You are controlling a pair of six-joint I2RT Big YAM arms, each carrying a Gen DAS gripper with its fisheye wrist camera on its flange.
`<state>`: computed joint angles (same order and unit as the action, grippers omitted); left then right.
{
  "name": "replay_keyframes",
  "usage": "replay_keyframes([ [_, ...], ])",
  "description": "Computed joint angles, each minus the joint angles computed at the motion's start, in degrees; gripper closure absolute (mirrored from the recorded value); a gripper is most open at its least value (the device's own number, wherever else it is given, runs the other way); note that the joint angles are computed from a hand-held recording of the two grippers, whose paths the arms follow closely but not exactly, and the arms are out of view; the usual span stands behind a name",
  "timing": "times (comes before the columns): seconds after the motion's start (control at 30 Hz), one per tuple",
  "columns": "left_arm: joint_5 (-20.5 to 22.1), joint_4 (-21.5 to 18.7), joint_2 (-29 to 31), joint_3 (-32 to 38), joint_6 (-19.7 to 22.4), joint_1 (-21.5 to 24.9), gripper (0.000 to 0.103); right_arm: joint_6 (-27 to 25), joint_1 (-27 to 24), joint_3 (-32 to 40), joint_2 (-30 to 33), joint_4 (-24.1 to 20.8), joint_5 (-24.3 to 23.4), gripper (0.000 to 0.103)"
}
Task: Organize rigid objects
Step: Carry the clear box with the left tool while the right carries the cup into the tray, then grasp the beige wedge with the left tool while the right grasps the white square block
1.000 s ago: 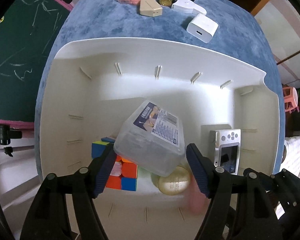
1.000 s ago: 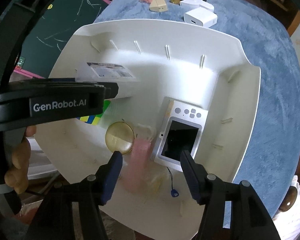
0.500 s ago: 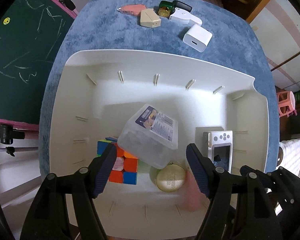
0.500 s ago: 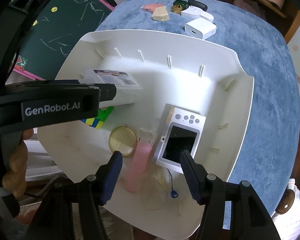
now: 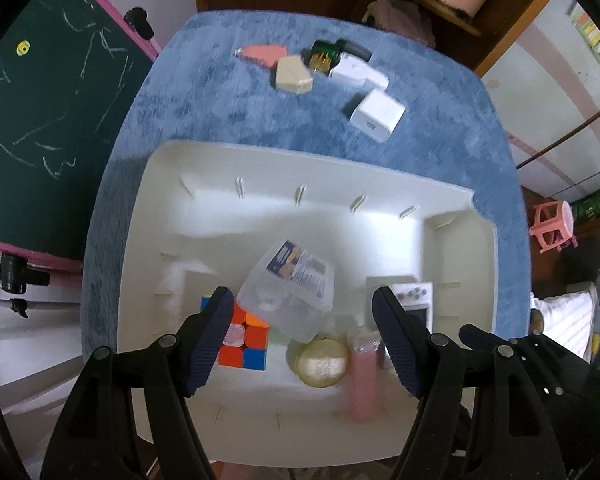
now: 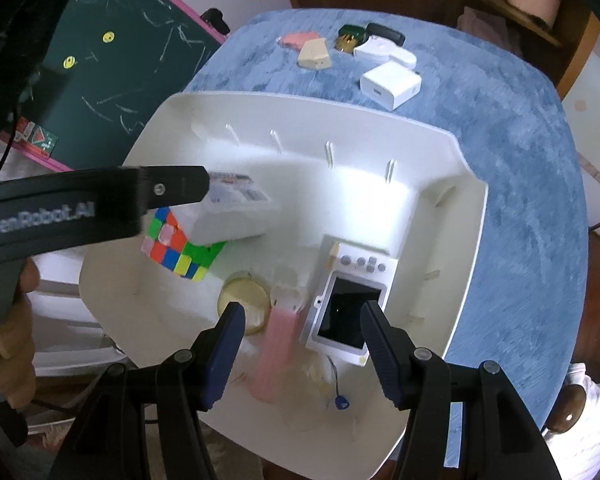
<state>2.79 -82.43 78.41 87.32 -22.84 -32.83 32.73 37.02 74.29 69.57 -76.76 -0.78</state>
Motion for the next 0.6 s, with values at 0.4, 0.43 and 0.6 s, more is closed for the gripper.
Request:
replay_keyframes([
  [0.4, -1.76, -1.9, 4.56, 11.39, 4.19, 1.16, 0.028, -6.34, -4.6, 6.24, 1.54, -0.59, 1.54, 0.042],
  [0.43, -1.74, -2.05, 5.62, 13.22, 4.55, 1.5, 0.028, -7.45, -5.37, 7.3, 1.96, -0.86, 1.57, 0.042],
  [0.6, -2.24, -2.59, 10.48, 21.03, 5.6, 2.85, 0.028, -12.87, -9.93, 13.65, 5.15, -1.78, 1.64, 0.042],
])
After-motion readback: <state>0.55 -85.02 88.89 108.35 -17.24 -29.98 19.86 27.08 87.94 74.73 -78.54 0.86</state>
